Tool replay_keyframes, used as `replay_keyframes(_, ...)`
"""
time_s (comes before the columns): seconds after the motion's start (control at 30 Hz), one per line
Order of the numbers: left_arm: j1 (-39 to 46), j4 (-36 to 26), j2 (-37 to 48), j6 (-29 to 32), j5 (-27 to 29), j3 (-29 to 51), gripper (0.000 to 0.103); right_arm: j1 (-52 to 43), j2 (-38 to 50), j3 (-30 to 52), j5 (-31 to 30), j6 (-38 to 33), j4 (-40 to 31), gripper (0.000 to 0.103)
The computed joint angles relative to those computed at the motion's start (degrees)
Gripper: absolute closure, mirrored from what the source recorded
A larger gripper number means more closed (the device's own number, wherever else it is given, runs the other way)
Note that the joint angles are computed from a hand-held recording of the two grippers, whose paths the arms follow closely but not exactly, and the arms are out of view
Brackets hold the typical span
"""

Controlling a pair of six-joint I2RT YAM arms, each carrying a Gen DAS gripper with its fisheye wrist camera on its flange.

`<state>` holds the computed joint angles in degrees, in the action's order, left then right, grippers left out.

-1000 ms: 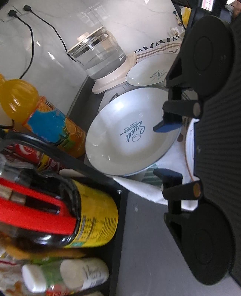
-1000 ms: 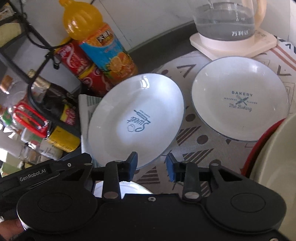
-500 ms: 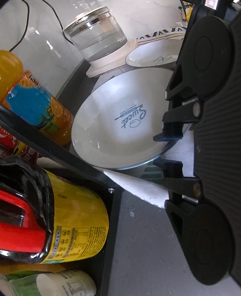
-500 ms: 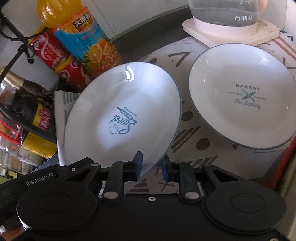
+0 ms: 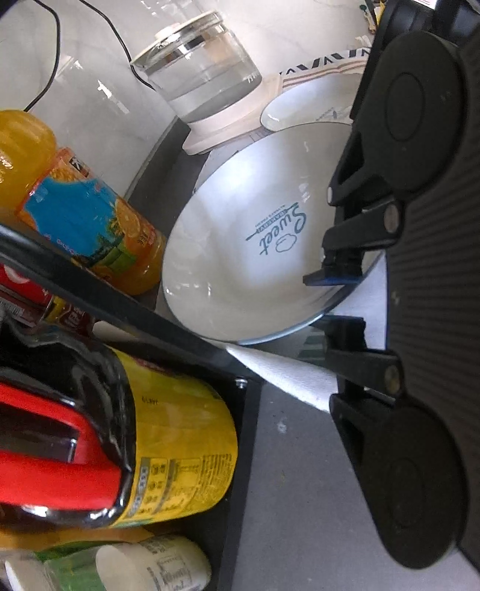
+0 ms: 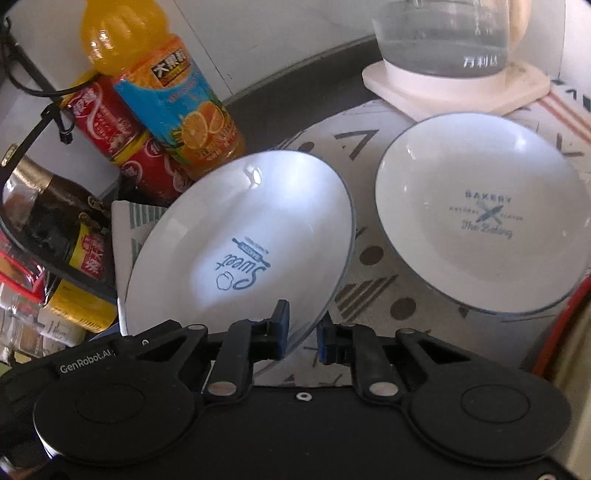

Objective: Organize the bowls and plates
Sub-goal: 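Lift the 'Sweet' plate with both grippers over the flower-motif plate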

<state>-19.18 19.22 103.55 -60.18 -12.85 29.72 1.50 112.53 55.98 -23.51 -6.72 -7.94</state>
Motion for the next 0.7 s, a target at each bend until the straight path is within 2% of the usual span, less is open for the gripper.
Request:
replay_keyframes(0.43, -7.7, -8.2, -10.5, -4.7, -6.7, -1.9, 0.090, -3.8, -10.7, -6.3, -3.2, -3.8, -2.0, 0.088)
replay_keyframes(0.57, -12.9, -12.7, -13.4, -10.0, -11.5, -2.1, 0.090, -6.1, -12.9, -7.2, -5.9, -7.1, -4.3, 0.088)
replay_keyframes(0.7, -19.8, -20.4, -16.3, -19.7, -16.8, -1.5, 0.090, -8.0, -15.1, -8.0, -8.4, -12.2, -7.7, 0.088)
